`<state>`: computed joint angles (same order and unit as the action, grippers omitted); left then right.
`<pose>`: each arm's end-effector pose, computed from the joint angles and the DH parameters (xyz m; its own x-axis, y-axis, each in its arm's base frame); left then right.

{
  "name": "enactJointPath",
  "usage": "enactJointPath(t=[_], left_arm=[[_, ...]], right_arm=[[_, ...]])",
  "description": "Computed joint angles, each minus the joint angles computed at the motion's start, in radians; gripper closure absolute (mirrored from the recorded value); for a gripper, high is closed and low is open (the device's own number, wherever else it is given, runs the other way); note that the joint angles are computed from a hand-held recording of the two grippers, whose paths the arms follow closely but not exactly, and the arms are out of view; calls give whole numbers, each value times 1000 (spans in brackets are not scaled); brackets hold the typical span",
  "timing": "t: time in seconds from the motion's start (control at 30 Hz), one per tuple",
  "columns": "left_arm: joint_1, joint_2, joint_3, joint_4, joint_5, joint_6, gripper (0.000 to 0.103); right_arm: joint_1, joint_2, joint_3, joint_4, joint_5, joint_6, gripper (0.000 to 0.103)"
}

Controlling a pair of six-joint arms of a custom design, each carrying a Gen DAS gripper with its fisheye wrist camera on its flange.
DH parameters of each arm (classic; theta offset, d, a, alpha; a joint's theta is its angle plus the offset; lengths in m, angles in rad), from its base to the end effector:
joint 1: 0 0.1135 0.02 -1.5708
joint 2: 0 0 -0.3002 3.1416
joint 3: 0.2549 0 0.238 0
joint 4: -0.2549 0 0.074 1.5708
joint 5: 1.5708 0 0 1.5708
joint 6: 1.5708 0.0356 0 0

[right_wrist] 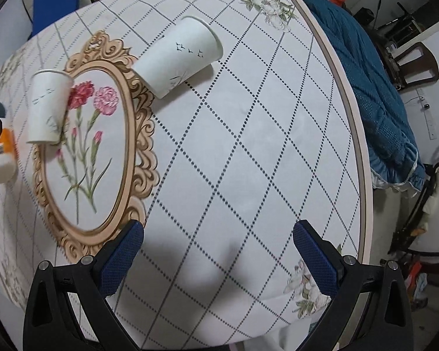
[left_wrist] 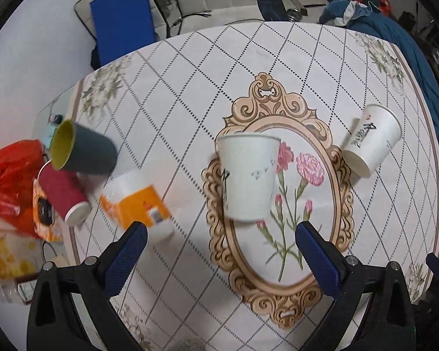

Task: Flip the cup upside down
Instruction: 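Reach the right tool toward the white paper cup lying on the medallion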

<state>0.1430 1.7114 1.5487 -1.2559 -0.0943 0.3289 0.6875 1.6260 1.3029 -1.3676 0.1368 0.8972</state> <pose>0.3120 0.0483 0.3245 -0.9763 0.1843 -0.1134 0.1684 0.9761 0.1370 0.2047 0.1618 0.2885 -0.9798 0.1973 -0.0312 0.1997 0.9636 -0.1780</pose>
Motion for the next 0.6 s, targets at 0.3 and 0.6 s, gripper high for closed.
enactJointPath(t=[0.3, 0.6], left_arm=[[-45, 178, 94, -5, -18, 5, 0], [-68, 316, 163, -14, -6, 9, 0]], right_arm=[[-68, 135, 69, -20, 46, -101, 0], [-110, 219, 143, -31, 70, -163, 0]])
